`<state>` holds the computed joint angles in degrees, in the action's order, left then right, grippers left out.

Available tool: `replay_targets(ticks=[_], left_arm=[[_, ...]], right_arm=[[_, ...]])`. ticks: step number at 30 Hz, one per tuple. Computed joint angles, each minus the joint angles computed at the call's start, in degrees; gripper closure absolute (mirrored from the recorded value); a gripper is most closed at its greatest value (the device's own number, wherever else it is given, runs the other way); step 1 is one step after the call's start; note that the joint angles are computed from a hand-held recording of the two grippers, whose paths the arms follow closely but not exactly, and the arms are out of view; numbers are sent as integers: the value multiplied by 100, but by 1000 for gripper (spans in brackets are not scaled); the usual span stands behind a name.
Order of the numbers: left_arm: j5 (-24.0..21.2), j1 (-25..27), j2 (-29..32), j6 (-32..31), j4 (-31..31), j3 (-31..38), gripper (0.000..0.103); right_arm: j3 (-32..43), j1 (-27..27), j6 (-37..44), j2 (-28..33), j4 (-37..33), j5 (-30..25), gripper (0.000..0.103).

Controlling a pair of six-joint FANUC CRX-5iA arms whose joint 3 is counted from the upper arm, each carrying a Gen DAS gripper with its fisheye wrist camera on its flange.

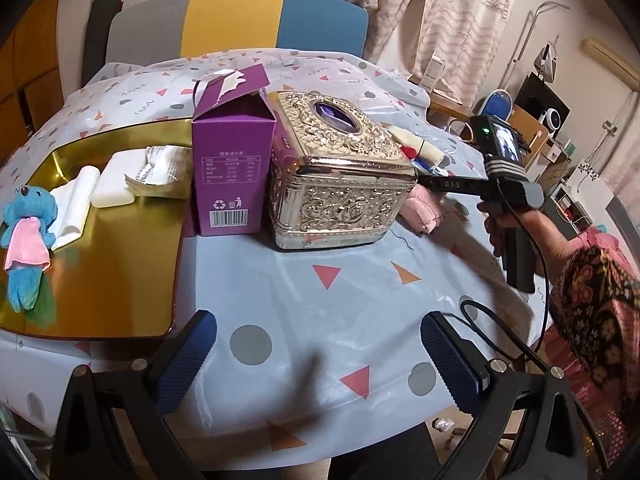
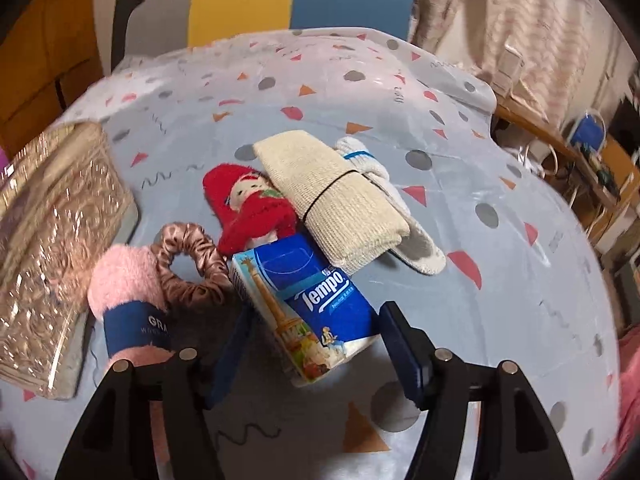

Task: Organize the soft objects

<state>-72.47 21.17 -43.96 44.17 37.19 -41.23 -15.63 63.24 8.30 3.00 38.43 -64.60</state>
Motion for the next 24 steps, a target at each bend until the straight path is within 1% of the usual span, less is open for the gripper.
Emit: replay_targets(ticks=[2,5,7,8,9,10,11,12,14,15,16,17,19,20,21,22,24], left_arm=[[31,-56,9,15,8,13,0],[113,-230,59,103,-25,47,0],[196,-407,127,209,-51,85,0],[246,-499,160,262,-64,105,0],[296,-594,194,315,-63,120,0],[354,-693,230,366,-55,138,0],[428,-805,268,414,-63,160,0],[479,-888,297,454,-78,182,0],[564,-1043,373,548,-98,214,0],[597,-1097,407,628,-123,230,0],[612,-1135,443,721,-153,246,0],[607,-1155,469,782,-171,256,0],[598,-1197,508,898,-223,279,0],[600,-1201,499,929,-251,284,0],[609,-1215,499,964,-288,298,0],[601,-1218,506,964,-288,305,0],[595,-1226,513,958,-300,321,0]], right_arm=[[-282,76,-385,-184,215,213,45],[-496,240,-746,-340,392,199,52],[-730,395,-1232,-517,553,176,56],[-853,478,-1482,-608,647,164,66],[-1032,590,-1837,-732,819,133,71],[-1110,669,-2051,-803,862,52,84],[-1146,745,-2237,-861,821,-66,90],[-1195,852,-2475,-935,773,-234,90],[-1428,998,-2778,-1168,862,-206,90],[-1543,1056,-2827,-1294,930,-150,88],[-1548,1080,-2771,-1332,909,-171,77],[-1492,1092,-2681,-1315,842,-264,61],[-1281,1031,-2402,-1175,764,-519,47],[-1233,957,-2209,-1154,760,-462,43],[-1186,876,-1968,-1131,733,-358,37],[-1090,782,-1697,-1070,683,-319,35],[-818,570,-976,-870,523,-268,35]])
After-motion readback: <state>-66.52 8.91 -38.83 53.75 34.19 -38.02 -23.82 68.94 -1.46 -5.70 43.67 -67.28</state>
